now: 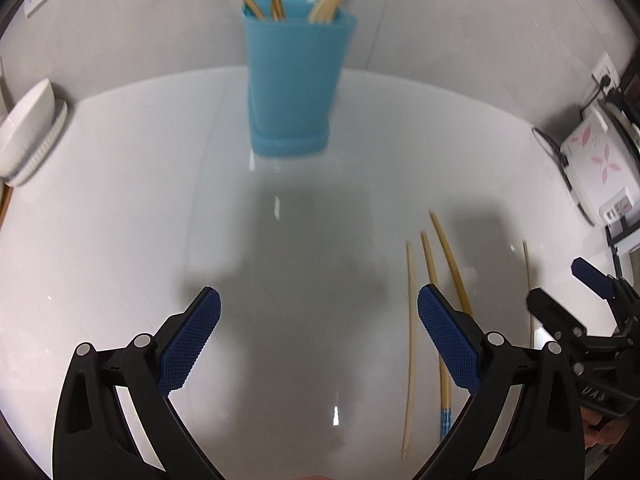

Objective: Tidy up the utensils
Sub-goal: 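Move both open tools back down to the chopsticks on the table, then close the left tool on a chopstick while the right tool grasps a blue-tipped one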

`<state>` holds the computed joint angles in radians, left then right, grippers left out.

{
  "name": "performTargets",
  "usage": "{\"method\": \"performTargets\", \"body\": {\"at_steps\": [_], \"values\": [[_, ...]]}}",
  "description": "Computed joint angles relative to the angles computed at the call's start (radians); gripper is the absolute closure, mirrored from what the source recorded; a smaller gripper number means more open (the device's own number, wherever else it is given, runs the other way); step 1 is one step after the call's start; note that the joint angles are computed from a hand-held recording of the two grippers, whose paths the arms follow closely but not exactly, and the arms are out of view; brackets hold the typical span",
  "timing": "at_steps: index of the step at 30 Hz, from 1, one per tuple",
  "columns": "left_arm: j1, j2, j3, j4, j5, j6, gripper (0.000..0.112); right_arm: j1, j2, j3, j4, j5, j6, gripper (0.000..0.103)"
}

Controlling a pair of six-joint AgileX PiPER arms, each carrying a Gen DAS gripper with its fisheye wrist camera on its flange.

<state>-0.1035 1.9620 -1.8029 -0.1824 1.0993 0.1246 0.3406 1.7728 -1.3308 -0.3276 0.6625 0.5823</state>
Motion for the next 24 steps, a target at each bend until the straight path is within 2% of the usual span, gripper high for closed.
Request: {"method": "performTargets", "body": {"at_steps": [7, 15, 21, 24], "values": [[-0.043, -0.027, 0.123, 0.007, -0.032, -0.01, 0.015, 0.028, 0.017, 0.059, 0.044, 0.007, -0.052, 0.02], [-0.1, -0.004, 0.148, 0.049, -0.035, -0.062, 0.017, 0.053, 0.034, 0.088, 0.094, 0.021, -0.102, 0.035], [-0.153, 0.025, 0.127, 0.152, 0.0, -0.133, 0.028, 0.059, 0.056, 0.067, 0.12, 0.046, -0.134, 0.053], [-0.174, 0.031, 0.111, 0.202, 0.03, -0.157, 0.04, 0.059, 0.068, 0.057, 0.139, 0.063, -0.148, 0.061]]}}
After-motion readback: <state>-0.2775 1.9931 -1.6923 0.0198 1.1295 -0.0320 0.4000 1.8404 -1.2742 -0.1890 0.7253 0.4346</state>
